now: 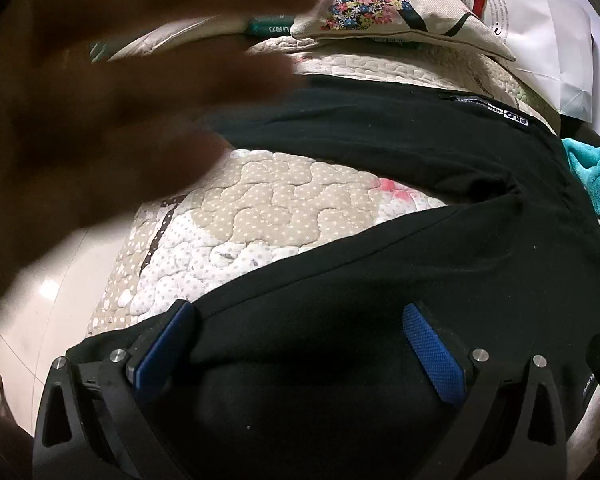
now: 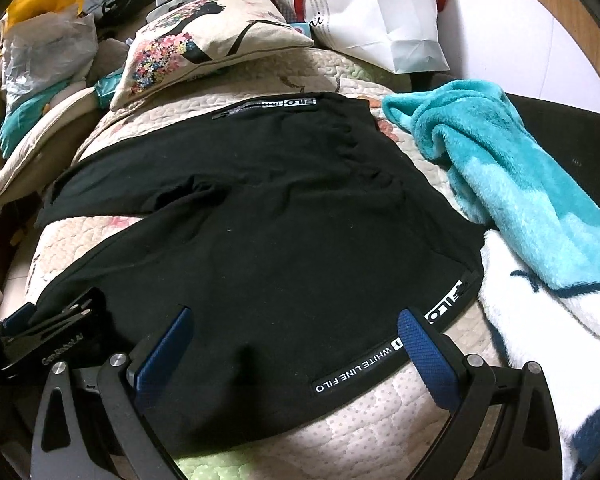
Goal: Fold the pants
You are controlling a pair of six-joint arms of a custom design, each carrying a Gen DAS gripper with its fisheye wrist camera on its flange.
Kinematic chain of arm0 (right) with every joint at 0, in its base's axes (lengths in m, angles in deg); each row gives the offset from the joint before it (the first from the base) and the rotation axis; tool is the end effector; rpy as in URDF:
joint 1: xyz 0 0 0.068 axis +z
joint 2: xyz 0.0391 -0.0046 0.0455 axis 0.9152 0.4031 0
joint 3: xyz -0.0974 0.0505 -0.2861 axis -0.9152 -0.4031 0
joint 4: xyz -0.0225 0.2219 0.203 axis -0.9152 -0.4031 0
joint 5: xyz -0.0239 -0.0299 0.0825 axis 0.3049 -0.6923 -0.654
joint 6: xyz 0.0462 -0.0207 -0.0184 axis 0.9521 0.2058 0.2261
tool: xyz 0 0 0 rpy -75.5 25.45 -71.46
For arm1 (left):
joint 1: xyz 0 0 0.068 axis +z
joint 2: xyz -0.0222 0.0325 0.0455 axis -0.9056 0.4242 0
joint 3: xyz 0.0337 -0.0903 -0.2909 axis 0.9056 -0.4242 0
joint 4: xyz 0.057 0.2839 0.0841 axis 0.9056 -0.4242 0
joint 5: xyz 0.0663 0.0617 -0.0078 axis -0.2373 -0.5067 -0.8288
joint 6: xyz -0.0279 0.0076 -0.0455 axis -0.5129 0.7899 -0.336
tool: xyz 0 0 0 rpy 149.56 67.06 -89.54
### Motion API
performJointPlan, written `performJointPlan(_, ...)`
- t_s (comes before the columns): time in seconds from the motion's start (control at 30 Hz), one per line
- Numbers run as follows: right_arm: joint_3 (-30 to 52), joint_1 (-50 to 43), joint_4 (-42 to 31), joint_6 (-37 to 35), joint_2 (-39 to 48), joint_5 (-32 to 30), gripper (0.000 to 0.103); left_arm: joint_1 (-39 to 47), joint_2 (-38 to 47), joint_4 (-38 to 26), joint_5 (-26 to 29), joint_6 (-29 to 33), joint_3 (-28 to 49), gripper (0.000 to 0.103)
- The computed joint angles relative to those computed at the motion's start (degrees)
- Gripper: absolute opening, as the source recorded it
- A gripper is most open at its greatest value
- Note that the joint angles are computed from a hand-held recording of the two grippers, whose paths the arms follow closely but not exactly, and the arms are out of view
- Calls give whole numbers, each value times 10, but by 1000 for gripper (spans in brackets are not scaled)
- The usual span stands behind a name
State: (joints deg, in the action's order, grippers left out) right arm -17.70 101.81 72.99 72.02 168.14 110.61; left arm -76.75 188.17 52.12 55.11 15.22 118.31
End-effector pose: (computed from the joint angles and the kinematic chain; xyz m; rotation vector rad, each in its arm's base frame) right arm 0.2408 0.1455 0.0961 0.6041 2.2831 -0.1706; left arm 0.3636 -0.0775 0.0707 0.2485 2.4662 -0.1398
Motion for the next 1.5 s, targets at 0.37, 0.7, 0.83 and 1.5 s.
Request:
performJointPlan(0.37,9,2,25,-31,11,-20,103,-2,-1,-6,-5,3,5,103)
performJointPlan(0.7,12,-1,30,-37,20,-35,103,0,-2,-8,-2,3,8,103)
performJointPlan(0.83,14,3,30,-36,21,-32,103,1,-3,-5,-2,3,4,103)
performJointPlan(1.5,15,3,35,-41,19,-46,103,1,-4,0,-4,3,1,103)
